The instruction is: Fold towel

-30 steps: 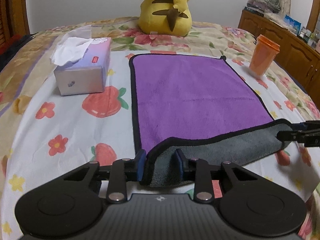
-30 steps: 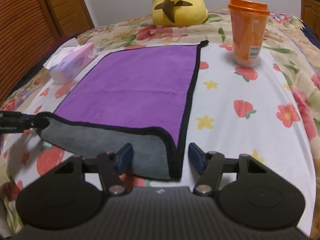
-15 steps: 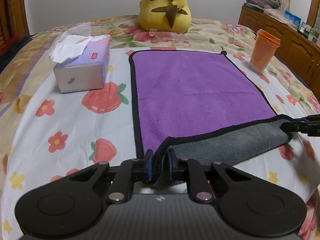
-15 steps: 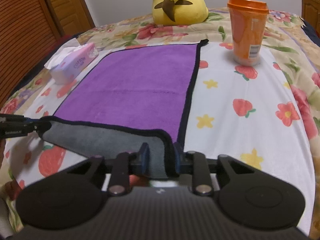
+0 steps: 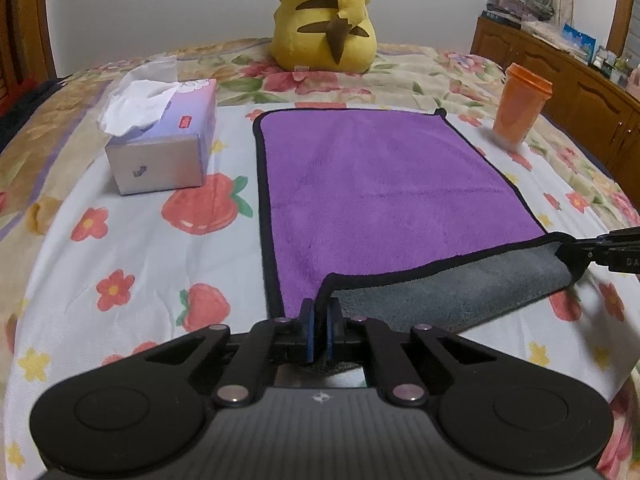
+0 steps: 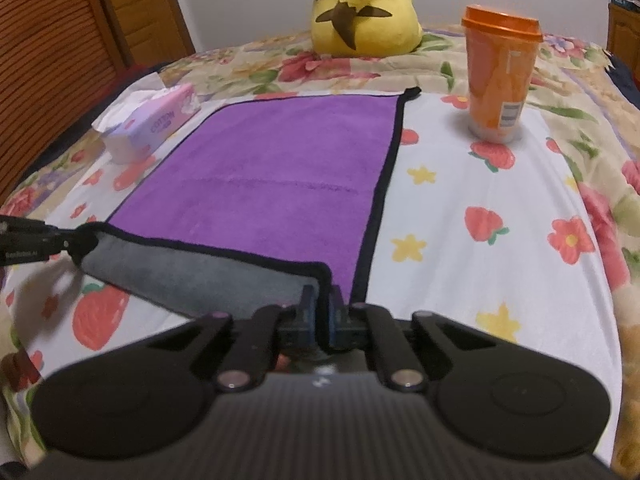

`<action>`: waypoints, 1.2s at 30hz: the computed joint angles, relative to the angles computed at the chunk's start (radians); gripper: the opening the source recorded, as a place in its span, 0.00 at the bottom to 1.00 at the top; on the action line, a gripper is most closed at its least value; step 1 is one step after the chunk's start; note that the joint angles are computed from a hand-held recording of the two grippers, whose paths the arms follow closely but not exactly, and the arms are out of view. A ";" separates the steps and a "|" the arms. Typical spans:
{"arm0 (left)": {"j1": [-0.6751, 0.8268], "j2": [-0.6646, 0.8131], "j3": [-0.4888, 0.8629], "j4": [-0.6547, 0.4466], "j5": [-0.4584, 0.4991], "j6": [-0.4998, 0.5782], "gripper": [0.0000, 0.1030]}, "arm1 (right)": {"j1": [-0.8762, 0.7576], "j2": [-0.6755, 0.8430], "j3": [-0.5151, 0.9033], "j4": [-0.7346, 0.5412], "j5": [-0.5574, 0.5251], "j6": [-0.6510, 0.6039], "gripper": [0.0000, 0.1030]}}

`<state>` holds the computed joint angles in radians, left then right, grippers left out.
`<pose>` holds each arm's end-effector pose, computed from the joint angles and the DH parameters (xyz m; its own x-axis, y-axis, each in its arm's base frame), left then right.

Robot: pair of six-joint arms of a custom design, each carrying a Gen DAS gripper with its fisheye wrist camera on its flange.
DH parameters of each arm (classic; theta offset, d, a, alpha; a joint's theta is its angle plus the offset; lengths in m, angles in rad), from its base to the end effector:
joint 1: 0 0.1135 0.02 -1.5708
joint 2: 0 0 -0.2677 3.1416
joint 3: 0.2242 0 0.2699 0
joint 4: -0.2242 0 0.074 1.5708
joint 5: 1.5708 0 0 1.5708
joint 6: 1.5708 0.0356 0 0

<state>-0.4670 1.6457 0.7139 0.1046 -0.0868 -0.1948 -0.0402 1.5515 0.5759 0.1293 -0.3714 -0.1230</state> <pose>0.2864 -0.1410 0.1244 -0.7215 0.1478 -0.6765 0.2614 0.9628 -0.0684 0.2834 0.0015 0.1166 -0.7177 -0.0855 -0.6911 -0.2931 0.9373 0.1884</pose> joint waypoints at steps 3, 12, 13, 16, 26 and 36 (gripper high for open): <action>0.000 -0.013 -0.004 0.005 0.000 -0.001 0.00 | -0.002 -0.009 -0.007 0.015 -0.002 0.002 0.06; -0.025 -0.060 -0.017 0.037 -0.053 0.017 0.00 | -0.010 -0.047 -0.032 0.072 -0.016 0.016 0.05; -0.026 -0.064 -0.017 0.038 -0.055 0.018 0.00 | -0.012 -0.051 -0.034 0.079 -0.019 0.019 0.05; -0.025 -0.082 -0.020 0.046 -0.059 0.017 0.00 | -0.015 -0.064 -0.041 0.098 -0.022 0.023 0.05; -0.034 -0.107 -0.011 0.053 -0.075 0.020 0.00 | -0.023 -0.085 -0.038 0.118 -0.040 0.018 0.05; -0.039 -0.085 0.018 0.064 -0.091 0.044 0.00 | -0.006 -0.085 -0.018 0.138 -0.022 -0.017 0.04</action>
<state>-0.5062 1.5605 0.7322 0.1683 -0.1774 -0.1513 -0.0466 1.4662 0.5575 0.2675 -0.3930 -0.1398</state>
